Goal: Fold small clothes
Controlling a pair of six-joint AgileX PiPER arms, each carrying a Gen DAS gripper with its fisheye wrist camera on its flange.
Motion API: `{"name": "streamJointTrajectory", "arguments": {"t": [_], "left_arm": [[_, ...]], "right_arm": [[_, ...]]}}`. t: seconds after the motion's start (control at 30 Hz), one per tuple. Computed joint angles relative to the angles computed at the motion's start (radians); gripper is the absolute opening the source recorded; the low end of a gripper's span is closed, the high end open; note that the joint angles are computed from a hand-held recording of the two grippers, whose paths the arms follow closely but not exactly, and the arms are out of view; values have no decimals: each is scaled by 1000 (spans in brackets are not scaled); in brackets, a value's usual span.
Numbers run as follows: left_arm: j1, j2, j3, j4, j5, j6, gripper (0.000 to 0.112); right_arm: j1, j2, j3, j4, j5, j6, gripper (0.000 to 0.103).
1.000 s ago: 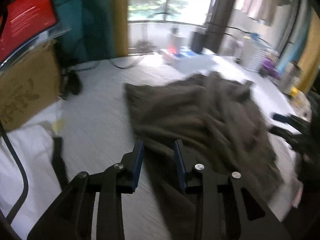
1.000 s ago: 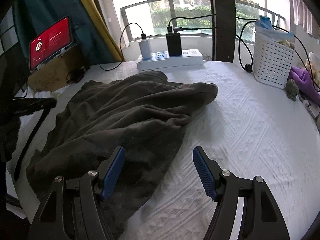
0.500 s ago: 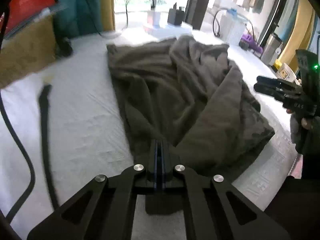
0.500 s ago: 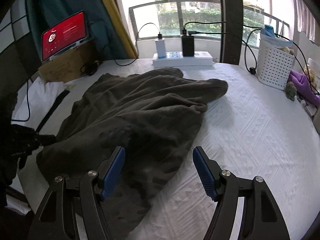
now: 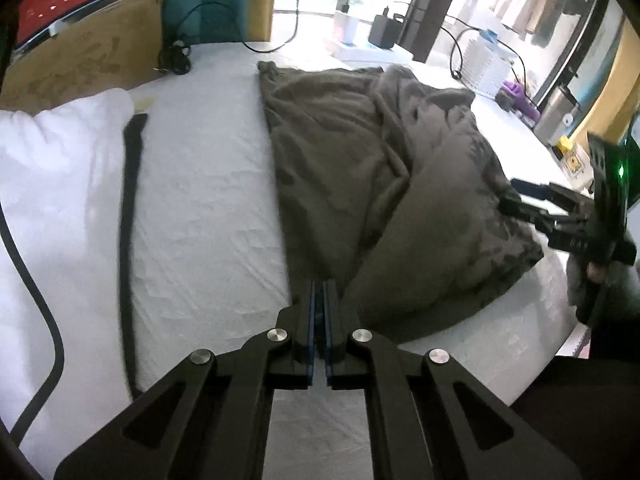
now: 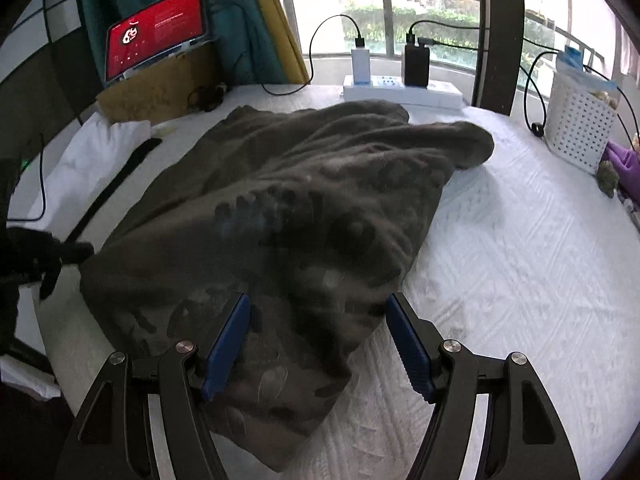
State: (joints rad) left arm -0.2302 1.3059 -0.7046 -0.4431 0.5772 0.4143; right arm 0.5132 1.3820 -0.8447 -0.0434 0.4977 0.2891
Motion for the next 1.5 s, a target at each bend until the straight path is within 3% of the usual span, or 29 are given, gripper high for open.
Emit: {"name": "streamJointTrajectory", "arguments": {"t": [0.07, 0.1, 0.17, 0.5, 0.83, 1.0, 1.1, 1.37, 1.5], "left_arm": [[5, -20, -14, 25, 8, -29, 14], [11, -25, -27, 13, 13, -18, 30], [6, -26, -56, -4, 8, -6, 47], [-171, 246, -341, 106, -36, -102, 48], [-230, 524, -652, 81, -3, -20, 48], [-222, 692, -836, 122, 61, -49, 47], [-211, 754, -901, 111, 96, -35, 6], [-176, 653, -823, 35, 48, 40, 4], [-142, 600, -802, -44, 68, 104, 4]], "right_arm": [[-14, -13, 5, 6, -1, -8, 72], [-18, -18, 7, 0, -3, -3, 72], [-38, -30, 8, 5, -6, -10, 72], [-159, -38, -14, 97, -14, -139, 72], [-326, 32, -50, 259, -27, -351, 72], [-363, 88, -90, 305, -29, -412, 72], [-366, 121, -118, 316, -27, -428, 72], [-336, 189, -175, 311, -26, -424, 72], [-314, 206, -203, 282, -17, -395, 72]]}}
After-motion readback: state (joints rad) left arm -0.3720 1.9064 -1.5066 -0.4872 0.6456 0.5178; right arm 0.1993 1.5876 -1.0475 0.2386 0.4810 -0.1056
